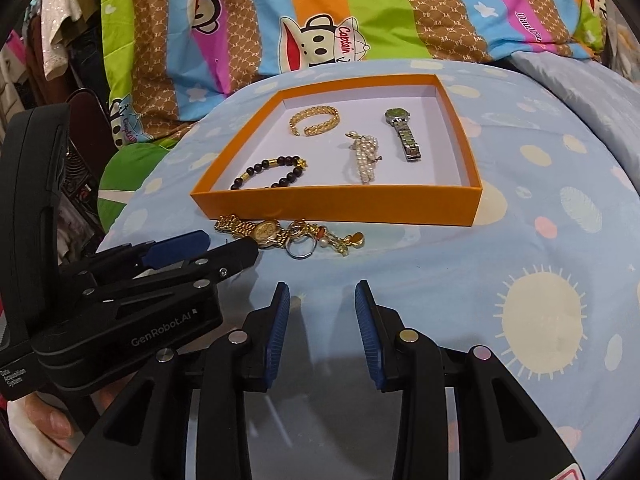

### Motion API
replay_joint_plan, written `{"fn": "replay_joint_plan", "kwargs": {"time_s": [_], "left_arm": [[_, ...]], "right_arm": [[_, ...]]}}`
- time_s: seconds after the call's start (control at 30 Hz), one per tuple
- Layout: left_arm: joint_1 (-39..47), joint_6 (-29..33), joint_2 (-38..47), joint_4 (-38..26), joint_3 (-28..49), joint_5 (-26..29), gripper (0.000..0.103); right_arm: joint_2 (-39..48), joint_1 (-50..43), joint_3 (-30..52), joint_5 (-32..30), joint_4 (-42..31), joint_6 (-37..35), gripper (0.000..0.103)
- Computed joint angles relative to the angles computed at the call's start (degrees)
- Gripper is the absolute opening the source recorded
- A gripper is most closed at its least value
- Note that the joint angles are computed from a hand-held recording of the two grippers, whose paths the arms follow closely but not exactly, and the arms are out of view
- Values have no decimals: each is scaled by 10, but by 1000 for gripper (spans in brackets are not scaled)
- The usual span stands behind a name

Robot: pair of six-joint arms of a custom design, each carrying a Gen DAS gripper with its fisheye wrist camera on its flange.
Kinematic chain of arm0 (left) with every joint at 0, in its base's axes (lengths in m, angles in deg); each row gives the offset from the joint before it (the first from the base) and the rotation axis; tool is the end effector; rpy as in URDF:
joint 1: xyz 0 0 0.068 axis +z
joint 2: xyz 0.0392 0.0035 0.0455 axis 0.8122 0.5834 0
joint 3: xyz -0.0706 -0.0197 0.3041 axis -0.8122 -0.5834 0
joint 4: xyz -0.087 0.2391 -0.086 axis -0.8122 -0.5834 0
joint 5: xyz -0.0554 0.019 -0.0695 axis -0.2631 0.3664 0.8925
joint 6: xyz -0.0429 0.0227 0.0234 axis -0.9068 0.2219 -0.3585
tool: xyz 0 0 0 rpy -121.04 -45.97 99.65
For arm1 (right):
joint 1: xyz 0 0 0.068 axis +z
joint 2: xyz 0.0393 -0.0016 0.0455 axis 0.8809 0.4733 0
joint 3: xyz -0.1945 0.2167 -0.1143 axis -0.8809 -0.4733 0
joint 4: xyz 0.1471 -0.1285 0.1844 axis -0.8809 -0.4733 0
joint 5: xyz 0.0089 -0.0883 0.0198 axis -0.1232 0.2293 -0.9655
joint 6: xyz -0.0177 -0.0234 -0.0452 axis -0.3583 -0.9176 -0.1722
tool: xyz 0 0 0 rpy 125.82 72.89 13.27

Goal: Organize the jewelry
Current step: 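Withdraw both tools from the box toward the gold watch and rings, then close the right tool on the gold watch beside the box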

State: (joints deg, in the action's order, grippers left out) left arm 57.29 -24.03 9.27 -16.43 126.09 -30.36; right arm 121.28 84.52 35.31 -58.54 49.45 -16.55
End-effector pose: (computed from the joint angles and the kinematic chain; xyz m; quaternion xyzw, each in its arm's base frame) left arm 0.2973 0.0111 0.1509 -0.0171 0.9460 -0.0538 0.3191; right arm 0.3054 0.1348 0.1598 -0.1420 0.9305 0.1682 0.2928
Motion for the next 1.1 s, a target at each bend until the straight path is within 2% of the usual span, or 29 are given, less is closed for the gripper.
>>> {"fn": "replay_joint_plan", "kwargs": {"time_s": [0.33, 0.5, 0.8, 1.1], "left_arm": [[32, 8, 6, -9, 11, 27, 50], [79, 7, -17, -25, 1, 88, 51], [125, 17, -22, -37, 7, 87, 51], [152, 26, -16, -37, 5, 107, 51]], "right_arm": [[18, -5, 21, -1, 3, 2, 31], [25, 8, 42, -13, -2, -1, 31], [75, 49, 103, 8, -17, -29, 31], [128, 35, 180, -40, -78, -84, 30]]}}
